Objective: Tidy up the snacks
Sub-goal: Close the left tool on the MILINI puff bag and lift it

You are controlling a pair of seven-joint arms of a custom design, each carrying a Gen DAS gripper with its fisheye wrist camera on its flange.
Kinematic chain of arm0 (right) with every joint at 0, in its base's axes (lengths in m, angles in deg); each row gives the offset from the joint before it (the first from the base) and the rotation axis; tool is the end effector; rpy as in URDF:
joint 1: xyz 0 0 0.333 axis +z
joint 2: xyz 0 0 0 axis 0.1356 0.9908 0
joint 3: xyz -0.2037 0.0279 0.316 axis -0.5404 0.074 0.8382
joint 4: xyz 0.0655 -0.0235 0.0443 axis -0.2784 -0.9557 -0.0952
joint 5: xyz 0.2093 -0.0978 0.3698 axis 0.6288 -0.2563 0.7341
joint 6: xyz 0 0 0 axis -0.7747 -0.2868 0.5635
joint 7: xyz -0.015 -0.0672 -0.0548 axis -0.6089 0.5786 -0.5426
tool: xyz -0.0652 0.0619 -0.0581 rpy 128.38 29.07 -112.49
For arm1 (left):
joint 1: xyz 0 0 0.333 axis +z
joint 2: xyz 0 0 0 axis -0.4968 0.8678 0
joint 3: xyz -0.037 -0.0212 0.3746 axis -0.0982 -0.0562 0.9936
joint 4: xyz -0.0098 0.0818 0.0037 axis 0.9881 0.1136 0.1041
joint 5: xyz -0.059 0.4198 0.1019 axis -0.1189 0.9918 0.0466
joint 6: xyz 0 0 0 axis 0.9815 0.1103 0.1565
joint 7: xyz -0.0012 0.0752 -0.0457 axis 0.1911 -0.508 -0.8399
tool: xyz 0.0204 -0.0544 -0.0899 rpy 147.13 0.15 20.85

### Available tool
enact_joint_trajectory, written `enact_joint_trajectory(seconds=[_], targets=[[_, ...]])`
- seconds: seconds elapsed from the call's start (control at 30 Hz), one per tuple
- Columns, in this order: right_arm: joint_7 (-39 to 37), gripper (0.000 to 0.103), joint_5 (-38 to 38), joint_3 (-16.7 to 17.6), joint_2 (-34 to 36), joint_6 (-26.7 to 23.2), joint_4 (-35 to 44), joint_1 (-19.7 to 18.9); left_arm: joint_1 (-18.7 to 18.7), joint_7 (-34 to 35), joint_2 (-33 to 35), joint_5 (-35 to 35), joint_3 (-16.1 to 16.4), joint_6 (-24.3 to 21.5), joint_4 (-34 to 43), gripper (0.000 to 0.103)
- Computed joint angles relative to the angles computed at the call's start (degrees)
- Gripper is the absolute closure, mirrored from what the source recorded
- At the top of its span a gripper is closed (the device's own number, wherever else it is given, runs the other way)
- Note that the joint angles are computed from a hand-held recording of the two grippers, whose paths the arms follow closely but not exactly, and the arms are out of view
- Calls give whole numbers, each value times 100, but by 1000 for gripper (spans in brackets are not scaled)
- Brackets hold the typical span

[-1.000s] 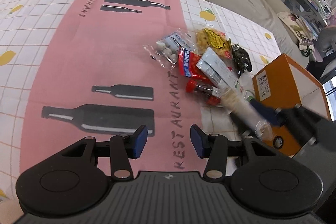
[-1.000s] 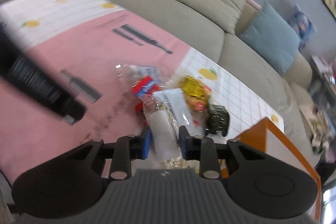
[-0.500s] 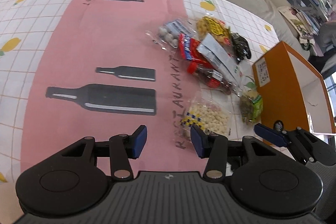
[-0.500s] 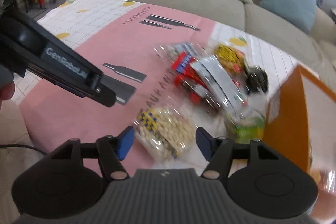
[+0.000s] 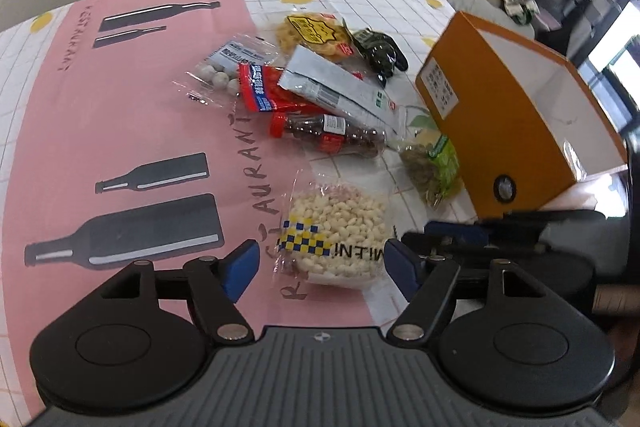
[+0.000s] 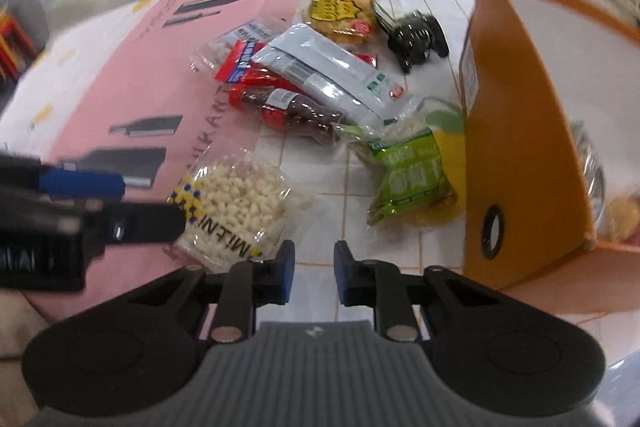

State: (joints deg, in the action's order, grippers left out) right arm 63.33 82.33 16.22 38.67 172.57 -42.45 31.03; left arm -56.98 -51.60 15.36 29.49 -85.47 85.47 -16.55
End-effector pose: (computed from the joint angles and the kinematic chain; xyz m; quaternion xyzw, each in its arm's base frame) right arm 0.5705 0.3104 0.4802 -0.8342 0.4854 -0.0539 0.2562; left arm 0.4870 -0.4832 0.5315 -0.7200 0.6378 -0.2519 0.1067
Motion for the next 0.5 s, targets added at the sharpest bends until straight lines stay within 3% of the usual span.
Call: enact_joint_trajectory(seconds=[0.1,0.23,0.3,0.4,0.5], targets=[[-309,87,593,55,53,-78,66,-89,9,332,2,41,-23,-11,-41,16],[-1377,91,1795,201,133,-213,160,-213,-52,544,114,180,-8,-325,95,15],[-1292,91,1794,154,129,-148,147,-168,-86,555,162,273,8,-492,166,15],[-1009,83,1603,81,74,11,72,-124,-105,835,215,377,1,-589,240,14],[-1027,67,1771,86,21,167,4,-143,-161,1151,354,485,-1,-841,423,13]])
